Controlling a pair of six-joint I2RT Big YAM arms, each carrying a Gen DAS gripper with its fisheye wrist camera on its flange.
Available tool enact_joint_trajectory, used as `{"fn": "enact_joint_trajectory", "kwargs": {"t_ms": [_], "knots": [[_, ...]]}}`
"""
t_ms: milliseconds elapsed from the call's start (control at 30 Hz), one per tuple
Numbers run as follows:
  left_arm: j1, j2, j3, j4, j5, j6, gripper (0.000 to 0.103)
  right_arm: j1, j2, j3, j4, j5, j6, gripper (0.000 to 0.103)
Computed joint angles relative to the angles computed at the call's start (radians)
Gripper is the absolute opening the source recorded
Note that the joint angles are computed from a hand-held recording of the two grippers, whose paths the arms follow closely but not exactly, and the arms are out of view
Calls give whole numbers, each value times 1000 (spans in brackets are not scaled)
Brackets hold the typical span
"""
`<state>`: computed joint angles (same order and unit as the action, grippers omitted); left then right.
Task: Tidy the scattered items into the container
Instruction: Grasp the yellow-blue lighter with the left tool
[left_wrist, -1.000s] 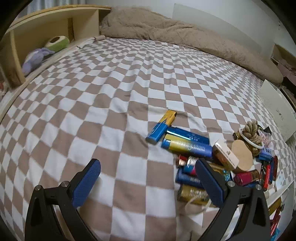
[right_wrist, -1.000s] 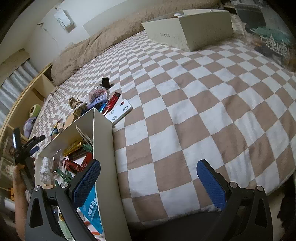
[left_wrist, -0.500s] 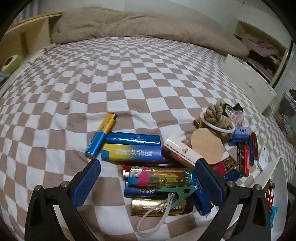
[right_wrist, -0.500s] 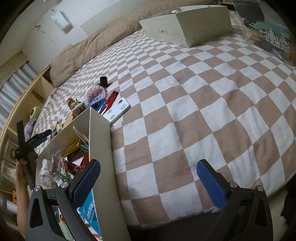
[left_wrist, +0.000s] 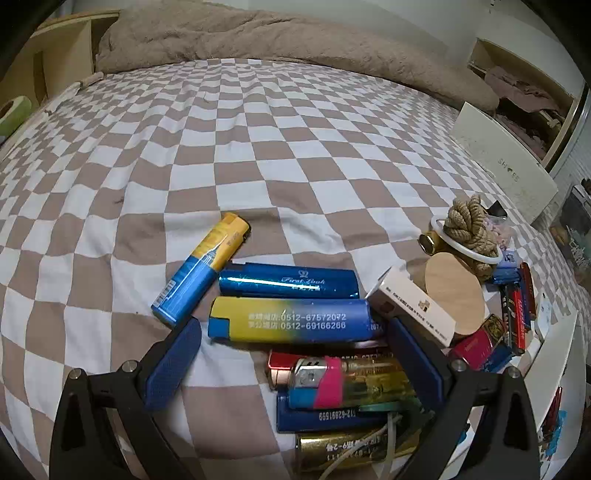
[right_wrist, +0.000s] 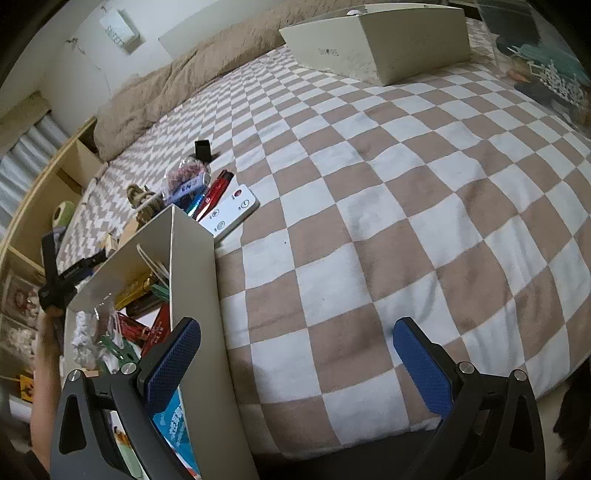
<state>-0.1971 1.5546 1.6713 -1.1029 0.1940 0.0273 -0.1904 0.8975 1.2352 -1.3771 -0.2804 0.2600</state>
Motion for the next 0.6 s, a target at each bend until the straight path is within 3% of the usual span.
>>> {"fn": "enact_joint_trajectory", "kwargs": {"t_ms": [33,167,367,600], "knots": [[-3,-2,-5,5,-9,4,101,8,8,5,-5,11,-2,103],[-9,-15,-17,26,-46,4,83,28,26,25,-21,42,-2,103],[11,-20,-25,38,-10,-11,83,71,105,117,-18,101,-31,103],[7,-19,-25,45,-10,-19,83,154,269,313,-25,138,-63,103]]}}
